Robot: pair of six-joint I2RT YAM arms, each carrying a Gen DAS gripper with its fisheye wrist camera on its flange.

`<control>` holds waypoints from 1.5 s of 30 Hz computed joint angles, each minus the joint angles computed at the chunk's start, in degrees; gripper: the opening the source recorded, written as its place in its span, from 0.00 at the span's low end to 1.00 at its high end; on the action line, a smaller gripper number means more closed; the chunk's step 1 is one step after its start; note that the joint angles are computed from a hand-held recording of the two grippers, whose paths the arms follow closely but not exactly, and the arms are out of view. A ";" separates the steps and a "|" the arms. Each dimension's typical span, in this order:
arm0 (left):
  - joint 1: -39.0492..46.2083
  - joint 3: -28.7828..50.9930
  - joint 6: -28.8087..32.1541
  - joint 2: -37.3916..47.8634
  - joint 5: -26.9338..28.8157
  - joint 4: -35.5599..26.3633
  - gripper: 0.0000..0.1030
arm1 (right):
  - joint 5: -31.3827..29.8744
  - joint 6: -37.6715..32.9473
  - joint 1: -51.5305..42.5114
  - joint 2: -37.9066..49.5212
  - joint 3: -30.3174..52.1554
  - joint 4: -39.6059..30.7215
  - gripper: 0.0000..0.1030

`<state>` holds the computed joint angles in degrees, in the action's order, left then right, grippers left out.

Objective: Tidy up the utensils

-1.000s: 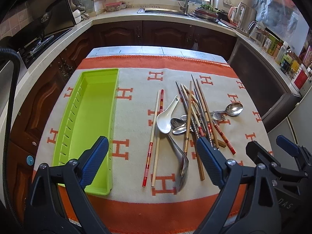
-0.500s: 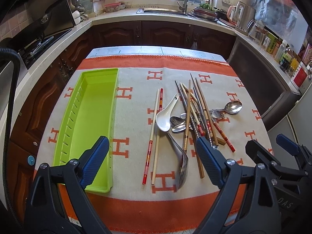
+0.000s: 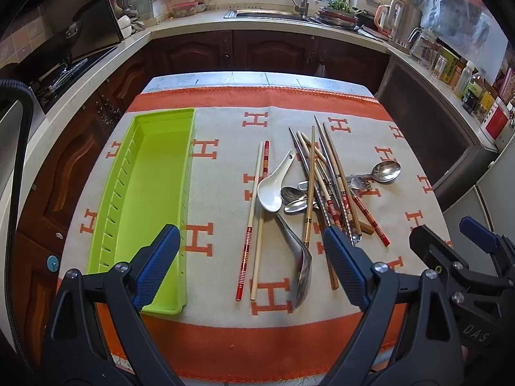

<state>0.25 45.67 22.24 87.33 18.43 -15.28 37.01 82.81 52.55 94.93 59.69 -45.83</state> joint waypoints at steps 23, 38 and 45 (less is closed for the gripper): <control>-1.65 0.66 -0.23 2.49 -2.81 1.29 0.87 | -1.56 -1.86 -0.88 -0.91 -1.72 3.07 1.00; -3.61 12.68 -0.30 13.02 -2.91 -4.66 0.87 | -1.36 -9.86 -7.79 -0.48 -2.47 5.11 0.92; -4.49 23.46 -2.93 21.51 -6.53 -4.50 0.86 | -12.92 -26.00 -18.99 -0.68 -5.20 19.21 0.66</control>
